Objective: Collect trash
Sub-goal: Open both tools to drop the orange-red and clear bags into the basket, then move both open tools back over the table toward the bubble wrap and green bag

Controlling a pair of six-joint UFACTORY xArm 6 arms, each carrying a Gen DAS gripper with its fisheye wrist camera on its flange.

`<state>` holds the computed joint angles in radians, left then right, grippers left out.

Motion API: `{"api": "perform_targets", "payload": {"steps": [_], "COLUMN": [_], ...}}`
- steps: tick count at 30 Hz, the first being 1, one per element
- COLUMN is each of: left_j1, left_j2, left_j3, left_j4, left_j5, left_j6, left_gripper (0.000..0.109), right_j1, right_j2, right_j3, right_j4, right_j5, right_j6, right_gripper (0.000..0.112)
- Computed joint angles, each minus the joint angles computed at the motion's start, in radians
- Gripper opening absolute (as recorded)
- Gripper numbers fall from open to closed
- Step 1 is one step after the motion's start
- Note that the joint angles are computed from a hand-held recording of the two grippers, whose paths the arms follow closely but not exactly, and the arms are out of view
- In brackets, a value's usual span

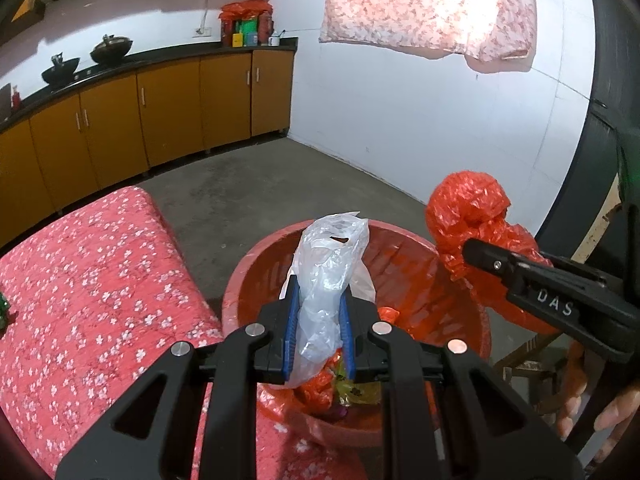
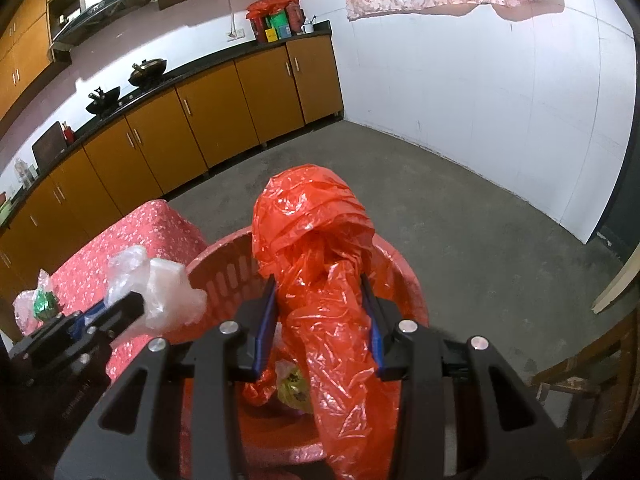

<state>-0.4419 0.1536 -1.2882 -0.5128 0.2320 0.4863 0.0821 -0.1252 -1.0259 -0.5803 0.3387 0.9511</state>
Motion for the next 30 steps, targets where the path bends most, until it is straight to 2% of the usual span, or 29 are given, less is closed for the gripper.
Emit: {"api": "perform_targets", "payload": {"steps": [5, 7, 10, 13, 15, 19, 25, 30], "left_j1": [-0.007, -0.004, 0.004, 0.014, 0.02, 0.035, 0.073, 0.115], "left_j2": [0.023, 0.033, 0.043, 0.046, 0.044, 0.03, 0.007, -0.029], "left_j3": [-0.024, -0.038, -0.045, -0.045, -0.04, -0.015, 0.023, 0.074], "left_j4": [-0.001, -0.009, -0.007, 0.0, 0.009, 0.023, 0.083, 0.14], "left_j5": [0.01, 0.024, 0.028, 0.033, 0.028, -0.001, -0.04, -0.069], "left_j6": [-0.006, -0.007, -0.023, -0.042, -0.052, -0.064, -0.097, -0.138], "left_gripper": [0.019, 0.029, 0.044, 0.046, 0.048, 0.056, 0.062, 0.065], "right_j1": [-0.023, -0.034, -0.044, -0.049, -0.05, -0.049, -0.022, 0.001], "right_j2": [0.002, 0.003, 0.008, 0.01, 0.009, 0.0, -0.014, -0.019], "right_j3": [0.013, 0.019, 0.022, 0.031, 0.034, 0.037, 0.026, 0.017], "right_j4": [0.029, 0.057, 0.082, 0.114, 0.108, -0.003, -0.129, -0.139], "right_j5": [-0.061, -0.091, -0.123, -0.139, -0.134, -0.109, -0.057, -0.038], "right_j6": [0.001, -0.009, -0.017, -0.037, -0.033, 0.049, 0.126, 0.121], "right_gripper": [0.043, 0.051, 0.056, 0.058, 0.059, 0.067, 0.073, 0.073]}}
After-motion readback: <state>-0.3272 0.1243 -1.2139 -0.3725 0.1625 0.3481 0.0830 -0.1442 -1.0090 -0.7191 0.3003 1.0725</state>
